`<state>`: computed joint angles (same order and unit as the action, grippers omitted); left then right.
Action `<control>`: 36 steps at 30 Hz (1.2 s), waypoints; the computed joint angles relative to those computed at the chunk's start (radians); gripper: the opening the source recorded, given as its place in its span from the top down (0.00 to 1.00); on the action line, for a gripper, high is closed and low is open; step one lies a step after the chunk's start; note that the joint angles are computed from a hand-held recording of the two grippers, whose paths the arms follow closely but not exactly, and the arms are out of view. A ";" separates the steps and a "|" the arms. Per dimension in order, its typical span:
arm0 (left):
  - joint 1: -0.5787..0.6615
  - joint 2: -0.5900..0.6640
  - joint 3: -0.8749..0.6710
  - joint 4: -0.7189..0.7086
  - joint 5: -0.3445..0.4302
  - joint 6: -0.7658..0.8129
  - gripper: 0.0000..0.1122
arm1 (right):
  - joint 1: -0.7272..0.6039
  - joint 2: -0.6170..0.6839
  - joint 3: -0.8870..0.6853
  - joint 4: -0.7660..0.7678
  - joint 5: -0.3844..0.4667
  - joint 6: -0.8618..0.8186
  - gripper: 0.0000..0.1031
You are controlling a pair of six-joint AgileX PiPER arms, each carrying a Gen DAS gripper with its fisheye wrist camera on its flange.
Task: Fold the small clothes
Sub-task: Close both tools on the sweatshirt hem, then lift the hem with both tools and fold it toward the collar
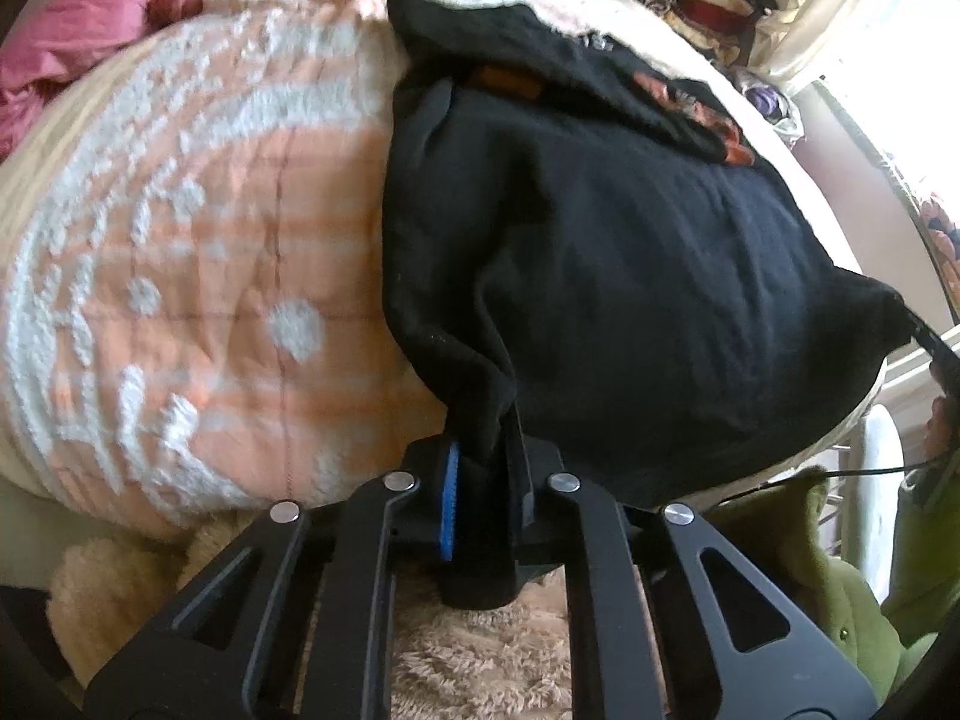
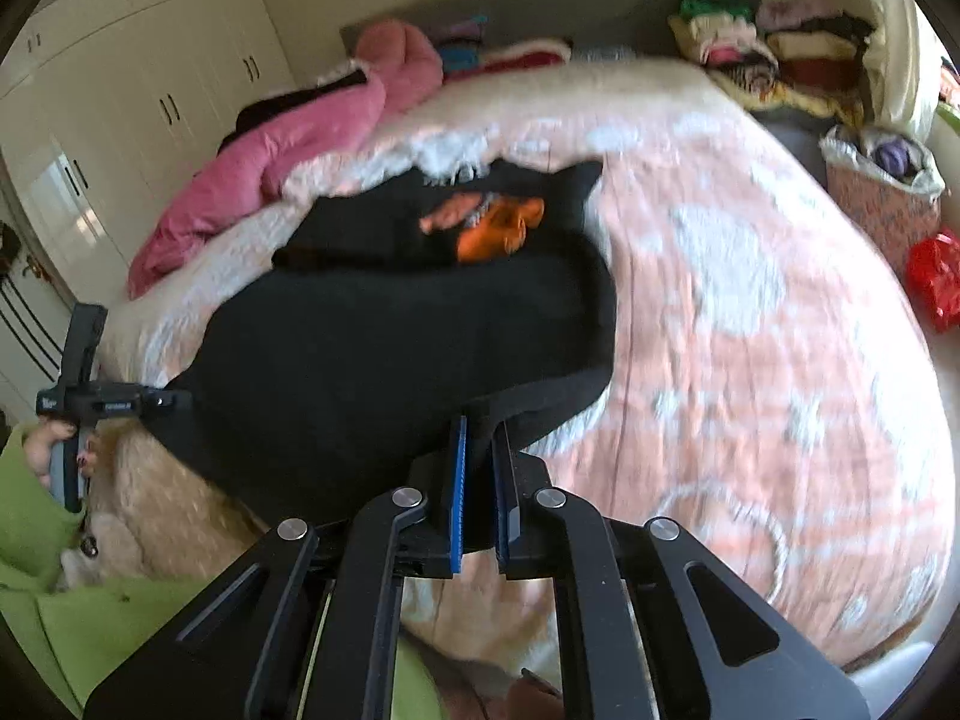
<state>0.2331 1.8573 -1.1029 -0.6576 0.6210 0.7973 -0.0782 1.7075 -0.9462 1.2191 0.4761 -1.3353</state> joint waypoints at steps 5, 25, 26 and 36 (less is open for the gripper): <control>0.012 -0.054 0.005 -0.041 -0.015 0.035 0.96 | -0.003 -0.009 -0.016 0.060 -0.017 -0.023 0.94; -0.002 -0.072 -0.188 -0.061 -0.040 -0.041 0.96 | -0.048 0.034 -0.185 0.249 -0.012 -0.058 0.94; -0.002 -0.068 -0.201 -0.058 -0.039 -0.047 0.96 | -0.046 0.038 -0.197 0.251 -0.016 -0.059 0.94; -0.013 -0.014 -0.338 -0.034 -0.034 -0.129 0.96 | -0.004 0.077 -0.312 0.147 -0.080 0.073 0.94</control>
<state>0.2199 1.8430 -1.4410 -0.6917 0.5869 0.6682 -0.0821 1.7843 -1.2582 1.3658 0.3963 -1.2625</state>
